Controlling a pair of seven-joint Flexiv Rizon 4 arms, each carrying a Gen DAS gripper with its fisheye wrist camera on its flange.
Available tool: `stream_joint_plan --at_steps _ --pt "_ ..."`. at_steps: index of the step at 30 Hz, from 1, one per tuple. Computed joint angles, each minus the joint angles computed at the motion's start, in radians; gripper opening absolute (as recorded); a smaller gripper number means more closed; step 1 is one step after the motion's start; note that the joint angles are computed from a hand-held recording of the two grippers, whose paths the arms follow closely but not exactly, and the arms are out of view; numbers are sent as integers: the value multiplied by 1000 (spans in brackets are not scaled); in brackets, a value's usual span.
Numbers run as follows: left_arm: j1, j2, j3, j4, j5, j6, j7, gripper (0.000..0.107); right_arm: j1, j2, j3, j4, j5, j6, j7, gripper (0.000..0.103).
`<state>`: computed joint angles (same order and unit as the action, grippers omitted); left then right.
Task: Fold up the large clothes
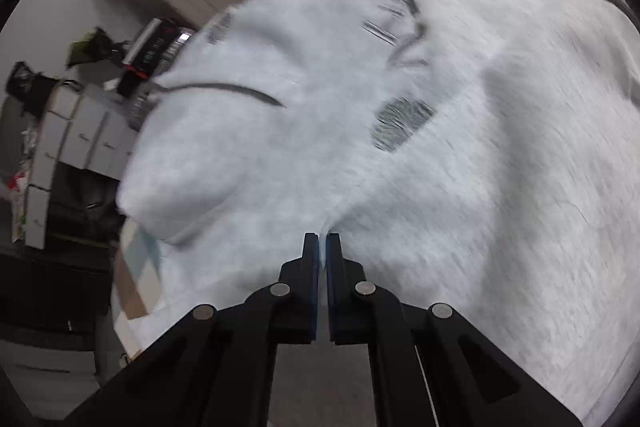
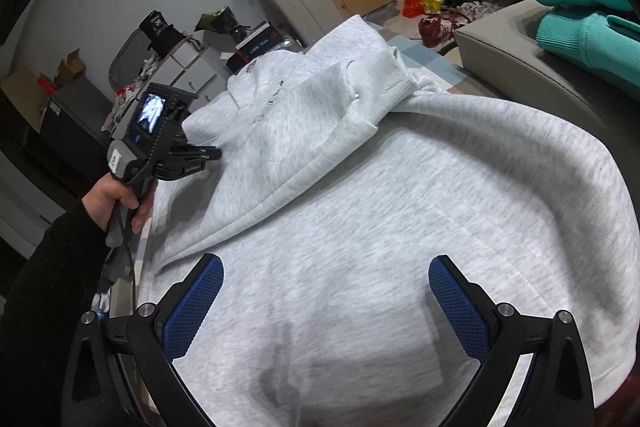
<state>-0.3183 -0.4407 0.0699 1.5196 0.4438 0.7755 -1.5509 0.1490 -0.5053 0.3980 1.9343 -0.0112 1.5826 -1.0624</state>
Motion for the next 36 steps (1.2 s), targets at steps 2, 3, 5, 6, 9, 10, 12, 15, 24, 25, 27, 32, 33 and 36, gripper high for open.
stream_joint_plan --at_steps 2,3,5,6,9,10,12,15,24,25,27,32,33,36 --pt "-10 11 17 -7 7 -21 -60 0 3 0 -5 0 2 2 4 103" --pt "-13 8 27 -13 11 -30 -113 0 4 1 -8 1 2 3 6 103" --pt "-23 3 42 -25 46 -41 -184 0 8 4 -14 7 0 7 7 103" --pt "-30 -1 52 -34 66 -55 -231 0 14 6 -22 10 -3 8 10 103" --pt "11 -33 22 -65 -10 -74 -262 4 9 5 -18 8 -4 3 12 103" --pt "9 -34 22 -66 -16 -100 -266 13 5 4 -13 7 -3 3 11 103" --pt "8 -19 19 -43 -12 -112 -257 37 1 4 -9 7 -2 1 11 103" --pt "38 57 11 37 -20 -18 -226 46 -12 4 8 5 5 -3 2 103" --pt "142 74 12 172 -88 111 -168 88 -5 7 16 4 8 4 -13 103" --pt "142 67 18 188 -88 120 -175 88 -2 7 12 5 6 3 -12 103" --pt "165 71 18 263 -123 234 -197 89 -5 5 14 2 9 -5 -10 103" --pt "209 85 15 319 -251 379 -160 88 -13 1 21 -3 23 -18 -9 103" --pt "203 88 37 310 -239 423 -189 88 -11 1 21 -4 24 -19 -11 103" --pt "262 78 -10 290 -383 403 -145 88 5 5 9 -4 17 -17 -17 103"
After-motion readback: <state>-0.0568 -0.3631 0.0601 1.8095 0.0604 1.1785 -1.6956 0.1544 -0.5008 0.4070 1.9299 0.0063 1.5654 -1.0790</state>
